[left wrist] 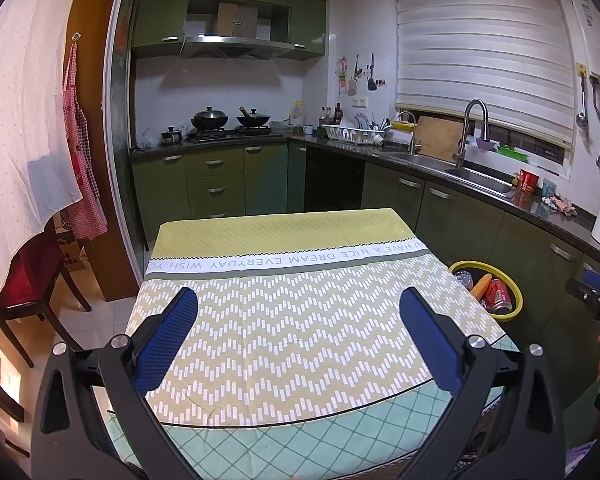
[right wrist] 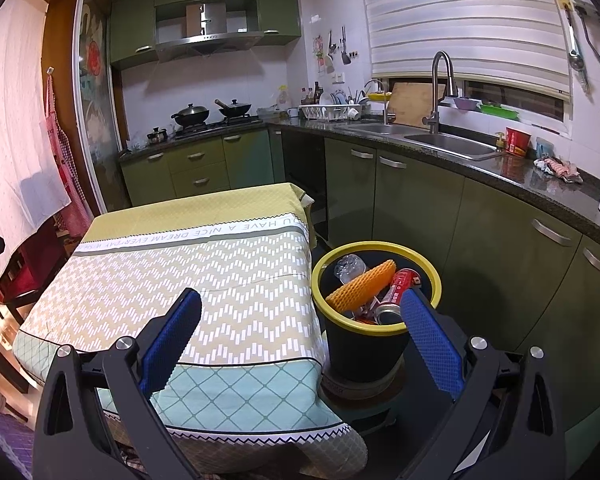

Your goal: Collect trash

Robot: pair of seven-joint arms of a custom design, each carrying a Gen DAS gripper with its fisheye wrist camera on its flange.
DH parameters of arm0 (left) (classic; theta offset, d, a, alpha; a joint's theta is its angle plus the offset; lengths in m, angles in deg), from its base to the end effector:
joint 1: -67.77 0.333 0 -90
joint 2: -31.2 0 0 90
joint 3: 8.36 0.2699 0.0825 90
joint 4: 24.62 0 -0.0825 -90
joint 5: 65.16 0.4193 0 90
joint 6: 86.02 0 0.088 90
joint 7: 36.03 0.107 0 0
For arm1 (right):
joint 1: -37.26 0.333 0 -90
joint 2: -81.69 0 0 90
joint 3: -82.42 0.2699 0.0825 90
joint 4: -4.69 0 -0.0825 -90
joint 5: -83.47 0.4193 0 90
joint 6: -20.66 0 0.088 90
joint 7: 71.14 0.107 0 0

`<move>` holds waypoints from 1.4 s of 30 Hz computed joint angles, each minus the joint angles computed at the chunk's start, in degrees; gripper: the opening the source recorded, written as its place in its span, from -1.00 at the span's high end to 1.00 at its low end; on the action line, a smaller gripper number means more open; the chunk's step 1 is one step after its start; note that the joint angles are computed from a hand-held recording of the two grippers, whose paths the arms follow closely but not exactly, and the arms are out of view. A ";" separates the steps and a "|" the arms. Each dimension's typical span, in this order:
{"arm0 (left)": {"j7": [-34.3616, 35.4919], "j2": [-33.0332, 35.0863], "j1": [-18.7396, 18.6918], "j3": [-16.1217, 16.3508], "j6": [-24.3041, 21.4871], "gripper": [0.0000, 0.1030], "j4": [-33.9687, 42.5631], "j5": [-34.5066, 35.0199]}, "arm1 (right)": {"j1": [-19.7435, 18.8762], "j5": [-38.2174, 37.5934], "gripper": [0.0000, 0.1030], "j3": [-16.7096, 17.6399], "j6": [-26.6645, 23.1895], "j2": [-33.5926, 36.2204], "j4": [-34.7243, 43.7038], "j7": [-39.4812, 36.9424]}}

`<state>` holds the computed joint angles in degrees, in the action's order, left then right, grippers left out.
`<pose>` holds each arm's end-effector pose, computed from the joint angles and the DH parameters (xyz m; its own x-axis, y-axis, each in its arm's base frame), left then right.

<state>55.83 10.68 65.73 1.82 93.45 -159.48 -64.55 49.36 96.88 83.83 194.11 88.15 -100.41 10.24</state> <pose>0.5277 0.0821 0.5488 0.1125 -0.9934 0.0229 -0.4195 -0.0684 -0.9052 0.6535 0.1384 0.5398 0.2178 -0.9720 -0.0876 -0.4755 -0.0273 -0.8793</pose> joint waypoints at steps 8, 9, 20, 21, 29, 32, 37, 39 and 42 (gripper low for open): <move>1.50 0.21 -1.32 1.12 -0.17 -0.87 0.01 -1.02 | 0.09 -0.30 -0.91 -0.08 0.05 0.16 0.13 0.28; 1.65 0.22 -1.35 1.14 -0.19 -0.87 0.08 -1.13 | 0.04 -0.13 -0.91 -0.02 0.06 0.19 0.14 0.13; 5.57 0.18 -5.77 4.84 -0.45 -0.87 0.24 -4.67 | 0.22 -0.70 -0.91 -0.11 0.04 0.42 0.14 0.75; 6.16 0.26 -6.20 5.19 -0.57 -0.87 0.40 -5.23 | 0.25 -0.82 -0.91 -0.16 -0.01 0.45 0.21 0.86; 7.83 0.62 -5.59 4.25 -0.91 -0.87 0.67 -7.07 | 0.27 -1.07 -0.91 -0.20 0.02 0.53 0.26 1.15; 7.91 0.76 -4.95 3.59 -0.79 -0.87 0.68 -7.27 | 0.24 -0.99 -0.91 -0.17 -0.07 0.53 0.31 0.99; 8.31 1.11 -4.69 3.41 -0.99 -0.87 0.92 -7.66 | 0.33 -1.20 -0.91 -0.23 -0.16 0.78 0.48 1.16; 8.50 1.12 -4.66 3.38 -1.00 -0.87 0.90 -7.87 | 0.33 -1.13 -0.91 -0.20 -0.14 0.86 0.46 1.15; 8.90 1.06 -4.75 3.48 -0.96 -0.87 0.76 -8.12 | 0.36 -1.26 -0.91 -0.22 -0.19 0.94 0.56 1.24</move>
